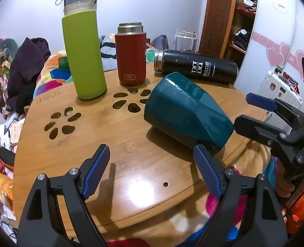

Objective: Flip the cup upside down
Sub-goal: 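Grasp the cup's base with the right tool while the left tool holds it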

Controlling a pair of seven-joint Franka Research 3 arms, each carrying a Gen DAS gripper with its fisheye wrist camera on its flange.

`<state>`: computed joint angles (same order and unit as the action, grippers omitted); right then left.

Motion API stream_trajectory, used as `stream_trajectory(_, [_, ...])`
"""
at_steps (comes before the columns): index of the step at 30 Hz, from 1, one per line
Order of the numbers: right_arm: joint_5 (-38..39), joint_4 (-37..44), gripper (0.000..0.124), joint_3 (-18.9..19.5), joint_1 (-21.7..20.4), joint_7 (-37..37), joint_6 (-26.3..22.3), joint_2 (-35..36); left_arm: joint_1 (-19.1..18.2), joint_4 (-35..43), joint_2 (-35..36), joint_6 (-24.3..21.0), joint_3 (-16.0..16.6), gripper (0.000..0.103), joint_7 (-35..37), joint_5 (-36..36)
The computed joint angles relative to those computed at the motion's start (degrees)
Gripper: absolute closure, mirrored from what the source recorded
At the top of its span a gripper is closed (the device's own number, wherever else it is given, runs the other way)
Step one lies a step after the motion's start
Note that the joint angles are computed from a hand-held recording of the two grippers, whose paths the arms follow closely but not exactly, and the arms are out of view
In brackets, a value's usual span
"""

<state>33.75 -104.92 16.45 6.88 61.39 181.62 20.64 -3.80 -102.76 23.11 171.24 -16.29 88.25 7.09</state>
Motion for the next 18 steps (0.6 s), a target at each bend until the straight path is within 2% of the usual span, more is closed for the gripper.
stream_trajectory(2, [0.0,0.3,0.021,0.5,-0.4,-0.5,-0.5,0.4,-2.0,-0.8,-0.9,2.0,2.6,0.021,-2.1,2.2])
stream_trajectory(4, [-0.2,0.7,0.021,0.3,-0.2,-0.7,-1.3,0.8,-0.3,-1.6,-1.8,4.1,1.1,0.029,-1.6,1.8])
stream_trajectory(7, [3.0,1.5,0.021,4.4,-3.3,-3.7,-1.8,1.8,1.2,-1.2,-2.4,5.2,-0.2,0.043,-1.0,1.4])
stream_trajectory(9, [4.6,2.2,0.021,5.7,-4.2,-5.6,-2.5,2.3,1.7,-0.3,-2.1,5.4,-0.9,0.052,-0.3,1.6])
stream_trajectory(14, [5.4,2.6,0.023,4.2,-1.8,-9.1,-4.1,2.5,2.1,2.2,-0.4,5.2,-2.9,0.072,2.2,1.6])
stream_trajectory(17, [3.3,3.2,0.035,0.9,1.6,-8.3,-4.7,2.8,2.1,4.0,1.1,4.7,-4.0,0.081,3.7,1.5])
stream_trajectory(18, [2.4,3.4,0.044,-0.4,2.8,-7.5,-5.3,3.0,2.1,4.7,1.7,4.4,-4.4,0.083,4.3,1.3])
